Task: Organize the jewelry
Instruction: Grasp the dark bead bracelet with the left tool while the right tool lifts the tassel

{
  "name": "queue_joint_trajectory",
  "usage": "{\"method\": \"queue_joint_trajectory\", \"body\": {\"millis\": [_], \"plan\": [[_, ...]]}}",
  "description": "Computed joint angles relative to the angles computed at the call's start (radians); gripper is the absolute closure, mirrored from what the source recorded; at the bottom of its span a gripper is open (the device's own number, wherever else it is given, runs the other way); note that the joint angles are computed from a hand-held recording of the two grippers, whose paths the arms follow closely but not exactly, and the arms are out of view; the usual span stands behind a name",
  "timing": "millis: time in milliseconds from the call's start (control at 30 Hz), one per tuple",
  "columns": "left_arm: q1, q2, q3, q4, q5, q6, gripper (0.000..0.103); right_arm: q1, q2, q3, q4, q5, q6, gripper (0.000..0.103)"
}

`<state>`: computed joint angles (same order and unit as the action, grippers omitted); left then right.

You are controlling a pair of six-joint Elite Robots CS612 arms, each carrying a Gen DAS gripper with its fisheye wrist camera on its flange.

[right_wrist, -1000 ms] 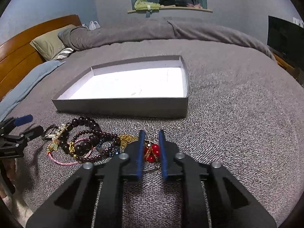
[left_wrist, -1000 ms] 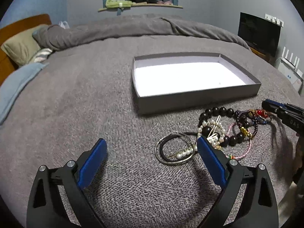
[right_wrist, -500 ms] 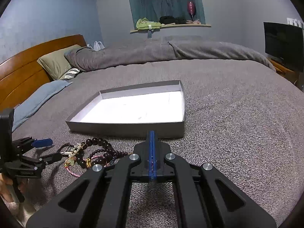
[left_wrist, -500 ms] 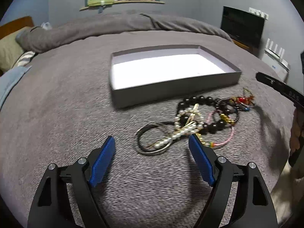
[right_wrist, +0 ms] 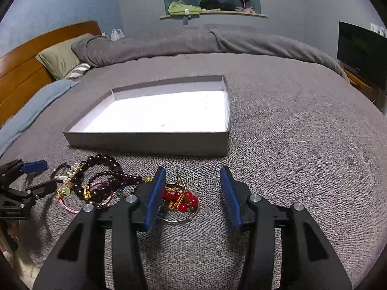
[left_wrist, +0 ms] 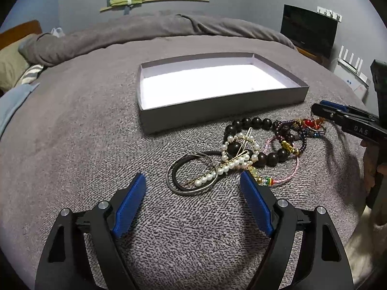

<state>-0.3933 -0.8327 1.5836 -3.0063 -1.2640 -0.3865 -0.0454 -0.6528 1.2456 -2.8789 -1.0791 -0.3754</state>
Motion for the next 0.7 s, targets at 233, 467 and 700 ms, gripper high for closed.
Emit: {"method": "queue_joint_trajectory", "body": {"millis": [233,467,700], "plan": [[0.000,0.000,0.002,-0.009,-0.006,0.007,0.022,-0.003,-0.003,-0.003,0.047,0.036,-0.024,0.102],[-0.009,0.000,0.009,-0.062,-0.072,0.074,0.022,-0.031,-0.018,0.036,-0.099,0.149,0.064,0.102],[-0.023,-0.001,0.008,-0.082,-0.145,0.147,0.025,-0.055,-0.028,0.051,-0.240,0.224,0.186,0.102]]}}
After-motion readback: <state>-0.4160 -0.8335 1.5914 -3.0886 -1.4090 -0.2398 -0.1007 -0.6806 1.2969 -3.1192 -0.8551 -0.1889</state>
